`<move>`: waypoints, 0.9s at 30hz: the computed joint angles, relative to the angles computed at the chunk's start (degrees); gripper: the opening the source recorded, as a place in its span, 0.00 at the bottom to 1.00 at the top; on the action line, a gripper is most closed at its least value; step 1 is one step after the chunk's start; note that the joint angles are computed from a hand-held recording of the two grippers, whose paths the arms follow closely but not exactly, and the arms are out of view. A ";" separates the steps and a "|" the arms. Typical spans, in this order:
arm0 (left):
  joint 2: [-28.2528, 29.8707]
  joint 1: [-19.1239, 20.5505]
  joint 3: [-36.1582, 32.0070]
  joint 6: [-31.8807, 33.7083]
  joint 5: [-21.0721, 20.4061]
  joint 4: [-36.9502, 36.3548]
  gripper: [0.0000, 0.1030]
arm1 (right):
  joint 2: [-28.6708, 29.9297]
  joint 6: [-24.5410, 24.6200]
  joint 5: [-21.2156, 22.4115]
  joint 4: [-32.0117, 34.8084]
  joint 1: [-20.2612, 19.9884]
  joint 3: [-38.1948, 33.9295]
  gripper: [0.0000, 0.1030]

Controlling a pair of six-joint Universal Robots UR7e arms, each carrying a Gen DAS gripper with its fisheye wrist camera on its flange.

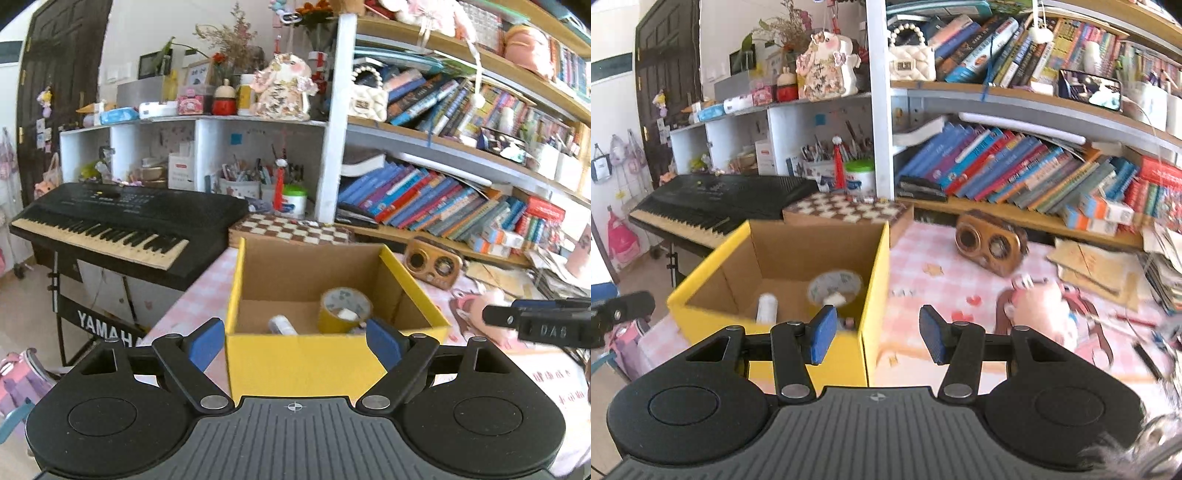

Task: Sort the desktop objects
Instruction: 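Move both open grippers back from the box toward the plush pig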

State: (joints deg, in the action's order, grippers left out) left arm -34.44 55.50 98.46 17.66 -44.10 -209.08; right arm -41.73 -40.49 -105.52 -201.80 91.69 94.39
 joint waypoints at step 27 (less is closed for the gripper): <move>-3.91 -3.64 14.04 -5.59 -0.15 1.06 0.84 | -4.20 -0.46 -3.50 -9.85 0.22 18.01 0.47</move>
